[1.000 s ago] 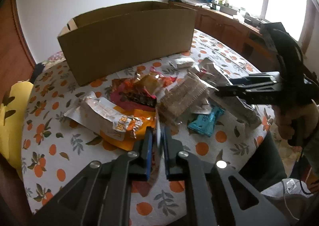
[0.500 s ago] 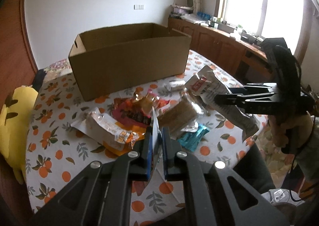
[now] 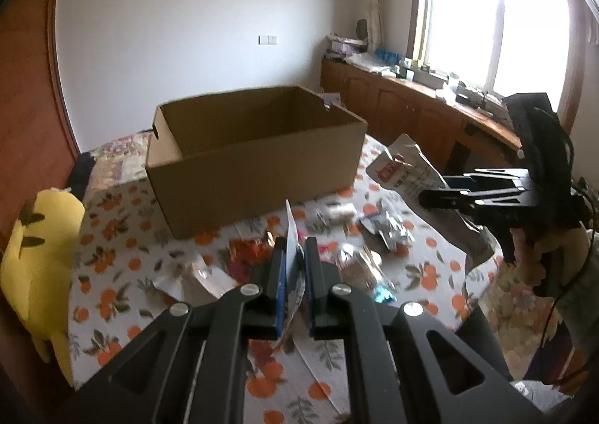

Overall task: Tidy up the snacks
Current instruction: 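Lift both held packets and carry them over the cardboard box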

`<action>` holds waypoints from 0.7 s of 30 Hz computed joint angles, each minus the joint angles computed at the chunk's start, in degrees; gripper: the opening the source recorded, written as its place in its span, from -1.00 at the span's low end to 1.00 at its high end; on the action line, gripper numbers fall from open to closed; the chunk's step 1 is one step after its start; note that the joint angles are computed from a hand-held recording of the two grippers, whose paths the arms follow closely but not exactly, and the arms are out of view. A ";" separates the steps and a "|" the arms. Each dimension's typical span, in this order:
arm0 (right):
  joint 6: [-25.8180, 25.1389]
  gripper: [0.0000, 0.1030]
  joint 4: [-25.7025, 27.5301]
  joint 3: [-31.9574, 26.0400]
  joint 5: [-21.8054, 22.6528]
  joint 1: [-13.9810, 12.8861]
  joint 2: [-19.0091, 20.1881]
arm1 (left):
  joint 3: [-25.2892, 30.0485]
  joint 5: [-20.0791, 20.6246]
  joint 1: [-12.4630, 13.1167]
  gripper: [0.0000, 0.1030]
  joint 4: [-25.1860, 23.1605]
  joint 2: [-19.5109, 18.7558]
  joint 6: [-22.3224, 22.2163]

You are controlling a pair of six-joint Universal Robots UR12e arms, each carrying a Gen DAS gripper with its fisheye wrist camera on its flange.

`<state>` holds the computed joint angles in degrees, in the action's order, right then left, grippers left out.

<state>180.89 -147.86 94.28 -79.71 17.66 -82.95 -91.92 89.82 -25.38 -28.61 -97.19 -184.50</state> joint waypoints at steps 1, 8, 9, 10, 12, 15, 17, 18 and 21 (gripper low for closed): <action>-0.31 -0.27 0.03 -0.45 0.26 -0.09 0.17 | 0.53 -0.06 0.16 -0.90 0.02 -0.28 0.29; -1.90 -0.26 0.74 -5.26 2.60 -0.93 2.82 | 6.09 0.03 1.89 -0.90 -0.14 -3.63 1.53; -2.18 -0.26 0.96 -6.22 2.89 -1.00 3.38 | 7.22 -0.09 2.22 -0.90 -0.35 -4.30 1.77; -2.66 -0.26 1.20 -7.67 2.97 -1.02 4.28 | 8.26 -0.19 2.53 -0.90 -0.52 -4.93 2.04; -3.33 -0.26 1.75 -10.16 3.07 -1.03 5.82 | 10.29 0.03 2.98 -0.90 -0.87 -6.20 2.72; -4.19 -0.26 2.37 -13.54 3.36 -1.09 8.01 | 13.39 0.28 3.75 -0.90 -1.80 -8.21 3.49; -4.53 -0.26 2.80 -16.09 3.93 -1.19 9.66 | 14.95 0.38 4.18 -0.90 -2.37 -9.24 3.82; -4.50 -0.26 3.07 -17.30 4.53 -1.33 10.46 | 15.83 0.33 4.43 -0.90 -2.61 -9.87 4.10; -3.92 -0.26 4.35 -21.56 6.30 -1.72 13.36 | 18.29 0.08 5.11 -0.90 -3.39 -11.64 4.65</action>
<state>176.97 -143.51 72.72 -73.42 15.94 -69.60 -73.63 89.90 -20.27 -32.00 -108.83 -179.85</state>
